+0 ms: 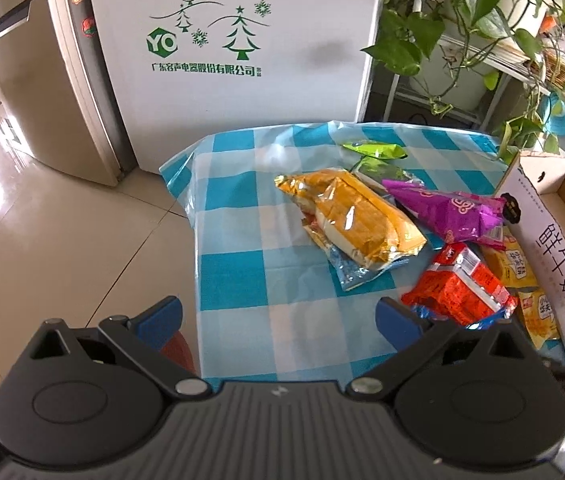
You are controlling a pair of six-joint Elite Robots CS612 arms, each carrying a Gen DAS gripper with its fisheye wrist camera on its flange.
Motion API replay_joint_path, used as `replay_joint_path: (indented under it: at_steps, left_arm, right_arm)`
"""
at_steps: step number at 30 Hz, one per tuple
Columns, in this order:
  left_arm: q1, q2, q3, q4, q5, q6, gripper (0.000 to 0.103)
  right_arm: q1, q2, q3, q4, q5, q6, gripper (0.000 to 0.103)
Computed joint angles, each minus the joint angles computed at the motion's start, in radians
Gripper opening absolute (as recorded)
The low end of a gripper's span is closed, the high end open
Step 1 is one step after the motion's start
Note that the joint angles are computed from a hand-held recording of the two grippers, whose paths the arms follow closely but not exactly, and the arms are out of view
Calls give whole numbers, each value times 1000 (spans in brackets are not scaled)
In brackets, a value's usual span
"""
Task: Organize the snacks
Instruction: 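Lower the left gripper onto the blue sea-salt snack bag and grasp it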
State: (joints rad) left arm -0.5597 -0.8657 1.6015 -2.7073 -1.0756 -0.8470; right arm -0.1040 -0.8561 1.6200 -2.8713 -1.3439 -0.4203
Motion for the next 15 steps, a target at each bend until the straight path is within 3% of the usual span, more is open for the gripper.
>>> replay_joint_path:
  at_steps: [9, 15]
  left_arm:
    - [-11, 13, -28, 50, 20, 4, 102]
    - [-18, 24, -43, 72, 28, 8, 102]
  right_arm:
    - [-5, 23, -19, -24, -15, 103, 103]
    - [5, 31, -18, -85, -73, 104, 103]
